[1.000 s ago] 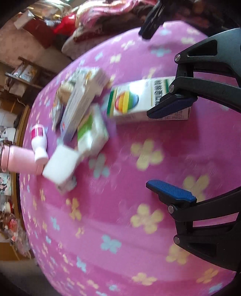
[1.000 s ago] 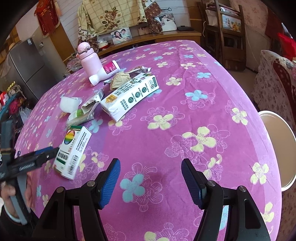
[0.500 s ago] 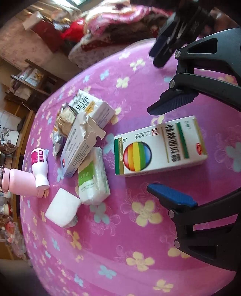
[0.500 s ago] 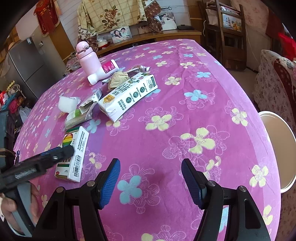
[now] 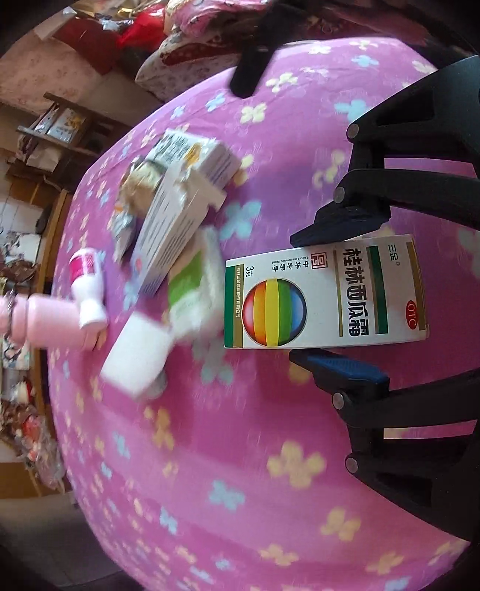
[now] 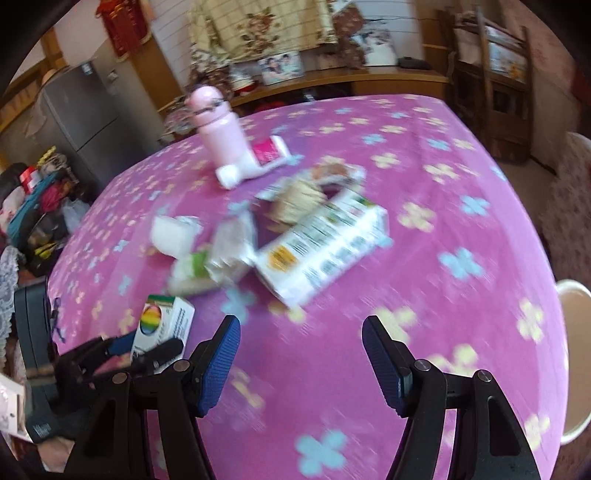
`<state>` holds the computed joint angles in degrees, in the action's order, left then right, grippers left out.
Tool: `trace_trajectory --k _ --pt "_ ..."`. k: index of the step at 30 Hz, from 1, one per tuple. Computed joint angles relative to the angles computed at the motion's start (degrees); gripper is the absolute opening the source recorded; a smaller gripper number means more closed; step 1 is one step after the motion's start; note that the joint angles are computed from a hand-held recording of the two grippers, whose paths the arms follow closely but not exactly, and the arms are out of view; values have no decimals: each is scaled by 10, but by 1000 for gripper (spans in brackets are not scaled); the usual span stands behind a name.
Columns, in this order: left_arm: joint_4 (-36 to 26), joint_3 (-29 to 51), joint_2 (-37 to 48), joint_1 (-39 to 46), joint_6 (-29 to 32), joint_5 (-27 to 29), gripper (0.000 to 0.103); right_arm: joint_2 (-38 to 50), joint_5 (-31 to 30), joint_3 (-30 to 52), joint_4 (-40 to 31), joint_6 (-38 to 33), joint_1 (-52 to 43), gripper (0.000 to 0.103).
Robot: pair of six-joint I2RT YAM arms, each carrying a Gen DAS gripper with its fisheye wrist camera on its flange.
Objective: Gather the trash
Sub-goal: 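Grasp the rainbow medicine box with the left tool while the right tool grasps the white tablet box, then carry both boxes over the white bucket and open both tools to drop them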
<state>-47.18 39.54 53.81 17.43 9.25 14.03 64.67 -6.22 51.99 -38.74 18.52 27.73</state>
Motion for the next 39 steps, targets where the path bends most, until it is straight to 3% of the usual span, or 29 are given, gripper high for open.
trace_trajectory --k 5,11,15,17,18,19,25,31,35,39 --pt "9 15 19 61 34 9 53 132 -3 104 14 -12 33 66" --pt "28 23 50 95 46 31 53 280 30 227 -15 -33 66 66" --pt "38 26 73 109 51 44 53 347 15 284 -37 -40 68 66" --pt "40 28 87 120 54 55 53 365 10 292 -26 -41 69 59" --pt "40 28 91 122 53 57 53 370 11 291 -19 -39 70 44" --pt "38 29 93 125 54 59 53 372 12 288 -13 -34 70 44" --pt "3 34 70 145 69 80 53 267 12 185 45 -20 77 44" --pt "-55 30 -3 132 70 98 53 82 -16 59 38 -14 52 44" --pt "-82 22 -64 55 20 79 53 -16 -17 -1 13 -6 35 44" --pt "-82 19 -100 -85 -72 32 53 -108 -27 -45 -35 -27 -19 44"
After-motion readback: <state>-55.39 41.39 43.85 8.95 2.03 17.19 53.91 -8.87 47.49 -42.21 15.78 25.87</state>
